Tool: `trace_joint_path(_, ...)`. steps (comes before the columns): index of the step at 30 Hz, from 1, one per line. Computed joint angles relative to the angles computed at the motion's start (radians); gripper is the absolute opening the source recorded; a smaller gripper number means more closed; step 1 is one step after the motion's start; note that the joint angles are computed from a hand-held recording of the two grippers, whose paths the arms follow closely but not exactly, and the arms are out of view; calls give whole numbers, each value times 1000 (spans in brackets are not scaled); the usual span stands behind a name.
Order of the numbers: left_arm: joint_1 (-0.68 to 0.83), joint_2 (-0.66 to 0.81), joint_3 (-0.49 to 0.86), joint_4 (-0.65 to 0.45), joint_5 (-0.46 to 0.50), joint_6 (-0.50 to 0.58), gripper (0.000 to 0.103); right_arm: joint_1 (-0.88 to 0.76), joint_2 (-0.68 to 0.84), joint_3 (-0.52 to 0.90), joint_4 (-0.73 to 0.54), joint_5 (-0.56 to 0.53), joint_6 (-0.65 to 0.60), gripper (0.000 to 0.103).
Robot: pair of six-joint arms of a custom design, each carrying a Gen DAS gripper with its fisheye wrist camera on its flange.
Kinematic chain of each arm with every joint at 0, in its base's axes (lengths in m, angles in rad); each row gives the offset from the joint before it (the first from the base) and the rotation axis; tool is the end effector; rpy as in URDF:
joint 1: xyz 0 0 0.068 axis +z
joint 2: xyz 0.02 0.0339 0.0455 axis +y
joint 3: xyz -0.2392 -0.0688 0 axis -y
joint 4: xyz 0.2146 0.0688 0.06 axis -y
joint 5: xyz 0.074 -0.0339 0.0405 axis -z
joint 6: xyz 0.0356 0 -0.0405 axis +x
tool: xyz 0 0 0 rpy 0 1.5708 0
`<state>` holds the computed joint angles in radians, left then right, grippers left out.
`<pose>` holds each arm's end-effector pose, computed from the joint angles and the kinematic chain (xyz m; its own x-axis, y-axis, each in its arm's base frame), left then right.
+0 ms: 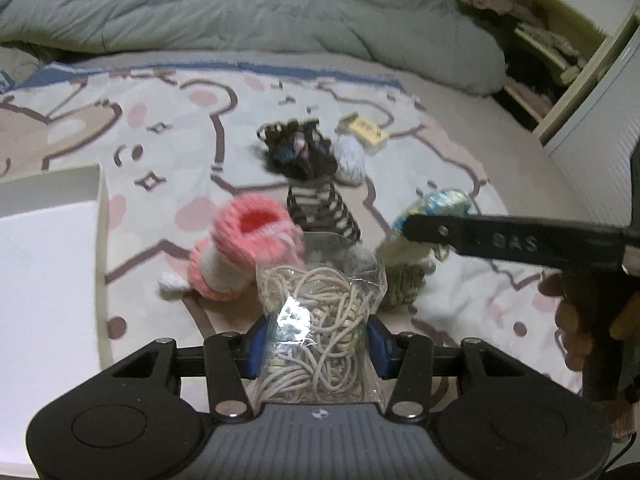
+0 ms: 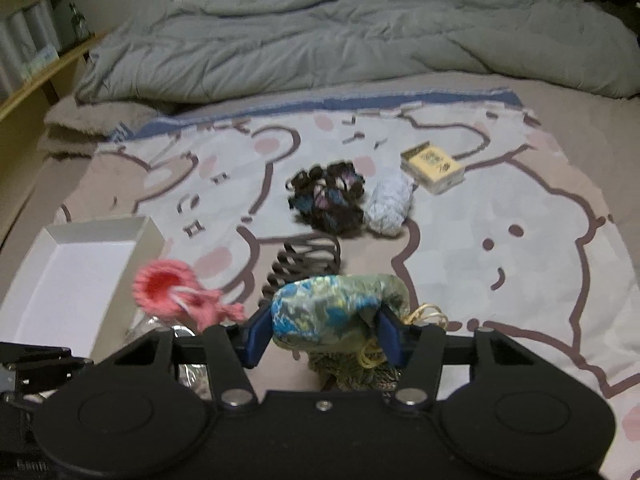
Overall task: Organize objects
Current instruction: 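Close the left tool on the rubber band bag while the right tool grips the blue floral pouch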
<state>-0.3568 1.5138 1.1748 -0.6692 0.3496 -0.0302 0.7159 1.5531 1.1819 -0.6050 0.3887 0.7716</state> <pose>0.2638 -0.1113 0.2466 -0.8073 0.2707 -0.5244 0.4752 0.8251 -0.3057 0.2333 0.1850 0.2421 -0.7598 0.1943 -0.6204 0.1153 0.9794 0.1656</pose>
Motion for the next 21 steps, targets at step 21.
trace_joint_path(21, 166, -66, 62, 22, 51, -32, 50, 85, -110, 10, -42, 121, 80, 26)
